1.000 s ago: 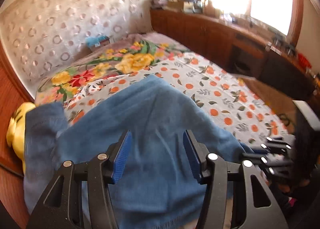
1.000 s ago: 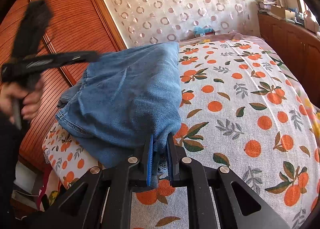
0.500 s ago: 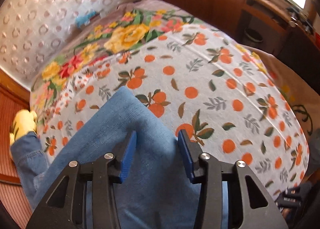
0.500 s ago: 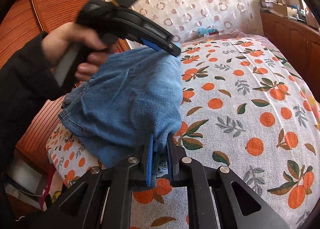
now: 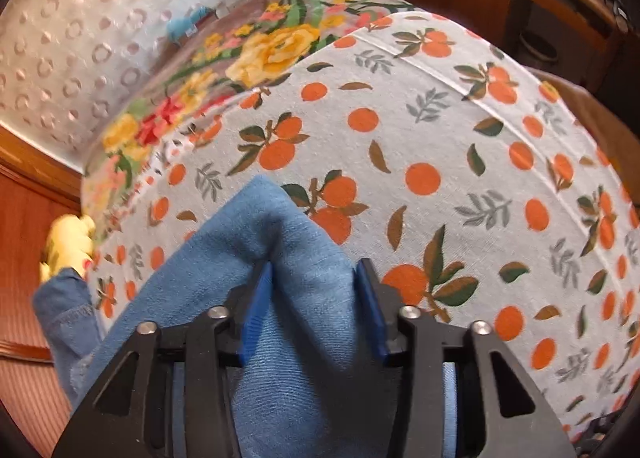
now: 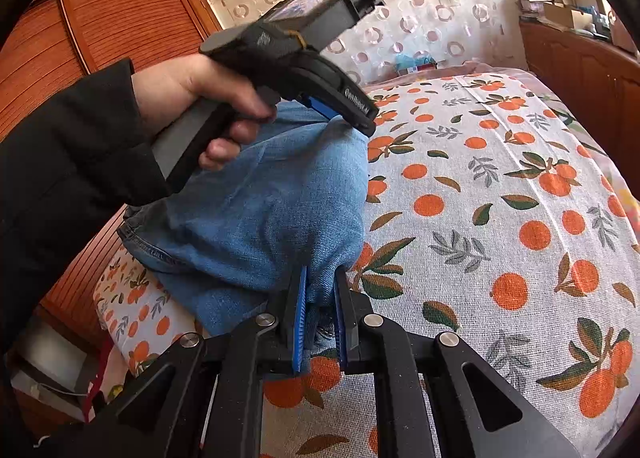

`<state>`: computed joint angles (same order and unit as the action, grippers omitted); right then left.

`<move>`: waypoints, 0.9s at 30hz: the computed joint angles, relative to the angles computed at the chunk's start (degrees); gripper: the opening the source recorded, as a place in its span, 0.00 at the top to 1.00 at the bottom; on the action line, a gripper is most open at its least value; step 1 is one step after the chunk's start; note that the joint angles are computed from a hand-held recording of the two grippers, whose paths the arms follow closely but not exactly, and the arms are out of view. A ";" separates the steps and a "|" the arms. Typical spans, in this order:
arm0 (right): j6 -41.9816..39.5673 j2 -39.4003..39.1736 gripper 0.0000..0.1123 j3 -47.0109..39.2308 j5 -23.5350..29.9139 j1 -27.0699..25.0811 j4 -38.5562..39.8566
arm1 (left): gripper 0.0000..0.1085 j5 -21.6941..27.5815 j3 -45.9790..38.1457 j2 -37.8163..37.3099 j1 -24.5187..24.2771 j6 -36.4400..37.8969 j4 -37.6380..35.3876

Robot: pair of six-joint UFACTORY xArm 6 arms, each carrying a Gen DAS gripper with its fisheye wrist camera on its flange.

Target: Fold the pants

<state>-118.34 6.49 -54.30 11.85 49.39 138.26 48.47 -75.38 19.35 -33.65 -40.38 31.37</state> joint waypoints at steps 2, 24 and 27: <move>0.88 -0.27 0.90 0.15 0.05 -0.06 -1.07 | 0.78 -1.31 2.02 -1.65 -0.01 -0.83 1.49; 7.43 -6.32 0.91 -7.18 -5.49 13.30 -15.38 | 0.90 -26.89 41.92 -45.67 14.44 0.52 -7.52; 12.57 -2.45 0.91 -10.77 -6.72 15.61 -21.08 | 0.94 -26.94 46.28 -51.29 17.10 -0.44 -6.14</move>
<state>-105.76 4.04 -65.07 5.13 65.00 117.19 21.52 -29.10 -31.95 -16.56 -40.82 25.23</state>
